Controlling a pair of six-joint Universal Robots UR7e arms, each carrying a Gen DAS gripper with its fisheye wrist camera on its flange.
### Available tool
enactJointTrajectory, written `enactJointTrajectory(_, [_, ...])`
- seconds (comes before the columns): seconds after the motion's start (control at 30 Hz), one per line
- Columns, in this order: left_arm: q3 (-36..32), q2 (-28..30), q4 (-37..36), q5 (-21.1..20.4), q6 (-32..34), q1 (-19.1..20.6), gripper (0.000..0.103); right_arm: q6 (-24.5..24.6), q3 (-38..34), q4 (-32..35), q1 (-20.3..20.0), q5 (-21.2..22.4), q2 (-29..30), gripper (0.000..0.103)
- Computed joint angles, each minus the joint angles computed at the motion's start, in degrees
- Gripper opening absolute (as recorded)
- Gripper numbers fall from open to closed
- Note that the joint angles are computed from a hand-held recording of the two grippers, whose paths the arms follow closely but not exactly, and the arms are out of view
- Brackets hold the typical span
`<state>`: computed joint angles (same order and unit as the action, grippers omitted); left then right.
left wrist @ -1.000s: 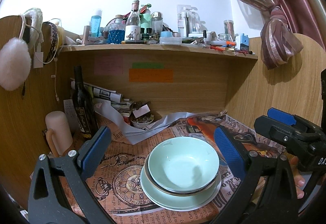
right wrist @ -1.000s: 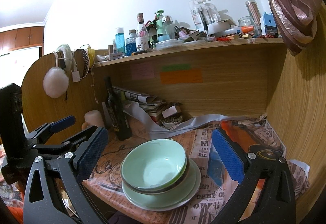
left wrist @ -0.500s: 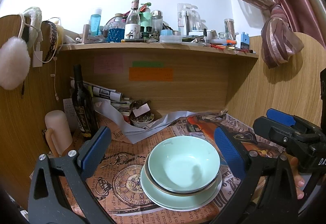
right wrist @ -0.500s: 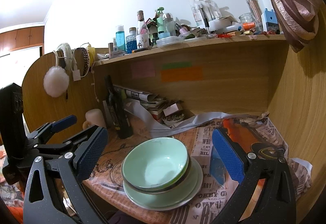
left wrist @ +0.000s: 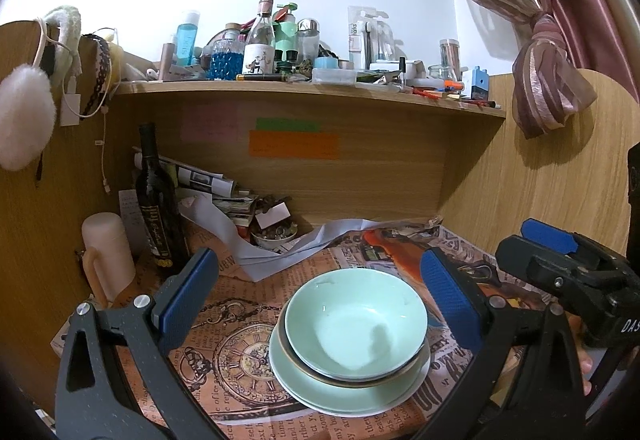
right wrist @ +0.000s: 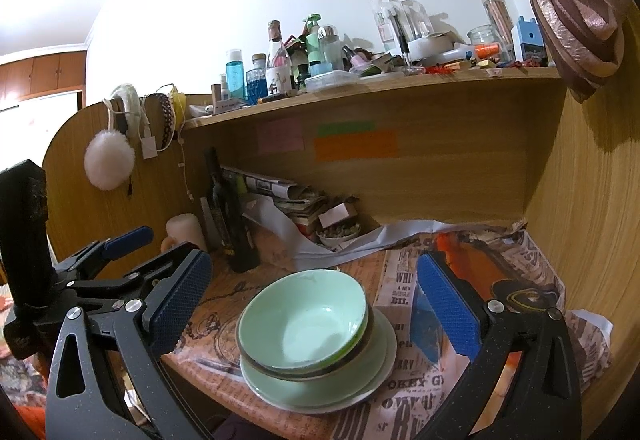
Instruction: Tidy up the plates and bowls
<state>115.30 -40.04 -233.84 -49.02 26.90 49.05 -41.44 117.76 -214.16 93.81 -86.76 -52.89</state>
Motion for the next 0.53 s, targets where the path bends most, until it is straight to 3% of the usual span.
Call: enactJointTrajectory(0.53, [-0.8, 0.2, 3.0, -0.4, -1.5, 0.7, 0.103, 0.6, -1.1, 2.6, -0.6, -0.5, 0.2, 0.103])
